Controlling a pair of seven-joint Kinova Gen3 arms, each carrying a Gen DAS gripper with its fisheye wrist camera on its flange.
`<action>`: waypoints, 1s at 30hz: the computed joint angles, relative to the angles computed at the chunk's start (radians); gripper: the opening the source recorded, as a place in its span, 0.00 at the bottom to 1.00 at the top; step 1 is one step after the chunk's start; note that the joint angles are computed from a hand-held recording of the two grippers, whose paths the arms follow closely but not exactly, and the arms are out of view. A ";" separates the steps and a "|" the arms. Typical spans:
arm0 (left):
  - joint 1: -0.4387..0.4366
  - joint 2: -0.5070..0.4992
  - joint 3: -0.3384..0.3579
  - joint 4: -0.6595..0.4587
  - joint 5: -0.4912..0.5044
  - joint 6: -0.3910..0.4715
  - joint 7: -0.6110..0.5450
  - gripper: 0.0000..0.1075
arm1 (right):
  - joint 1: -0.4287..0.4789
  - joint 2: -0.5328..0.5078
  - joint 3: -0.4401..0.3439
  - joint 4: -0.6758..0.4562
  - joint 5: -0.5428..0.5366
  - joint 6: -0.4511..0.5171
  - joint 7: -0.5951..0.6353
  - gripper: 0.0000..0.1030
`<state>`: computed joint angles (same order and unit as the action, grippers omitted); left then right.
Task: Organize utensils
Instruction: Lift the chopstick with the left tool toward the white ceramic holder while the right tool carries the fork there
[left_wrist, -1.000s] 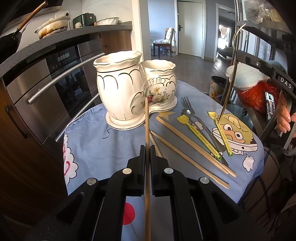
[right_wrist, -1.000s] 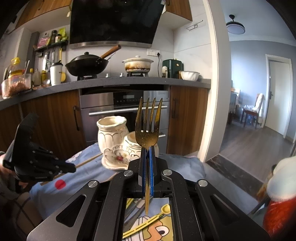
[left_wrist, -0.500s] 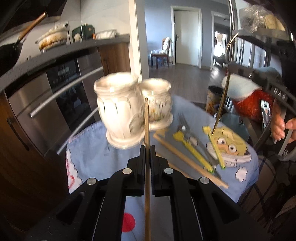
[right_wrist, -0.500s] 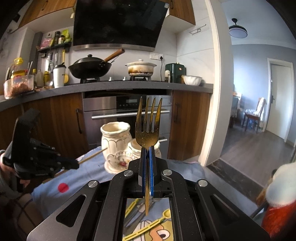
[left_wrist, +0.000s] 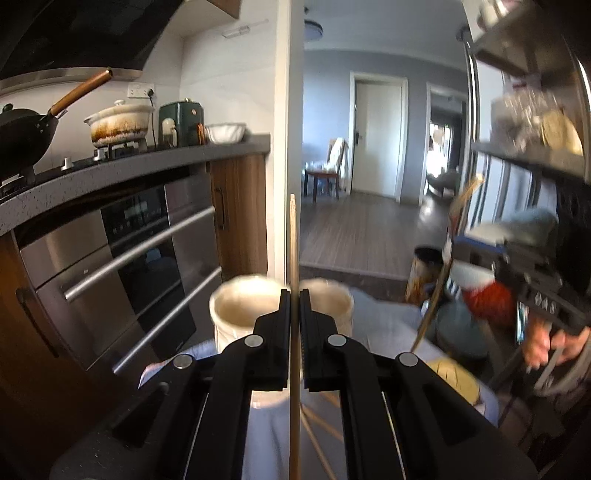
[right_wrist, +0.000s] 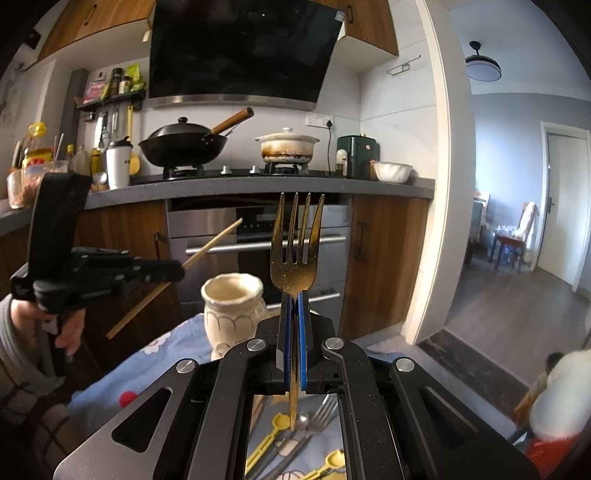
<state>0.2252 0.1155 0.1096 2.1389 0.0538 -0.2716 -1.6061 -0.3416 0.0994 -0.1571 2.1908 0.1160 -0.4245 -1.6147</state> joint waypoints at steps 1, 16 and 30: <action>-0.016 0.006 0.009 -0.009 -0.019 -0.016 0.030 0.04 | 0.002 0.001 -0.001 -0.010 0.006 0.009 -0.006 0.04; -0.064 0.162 0.007 -0.149 -0.073 -0.186 0.146 0.04 | -0.030 0.051 0.002 -0.203 -0.029 0.144 0.051 0.04; -0.048 0.313 -0.022 -0.162 -0.010 -0.408 0.120 0.04 | -0.067 0.190 0.035 -0.343 -0.126 0.148 0.104 0.04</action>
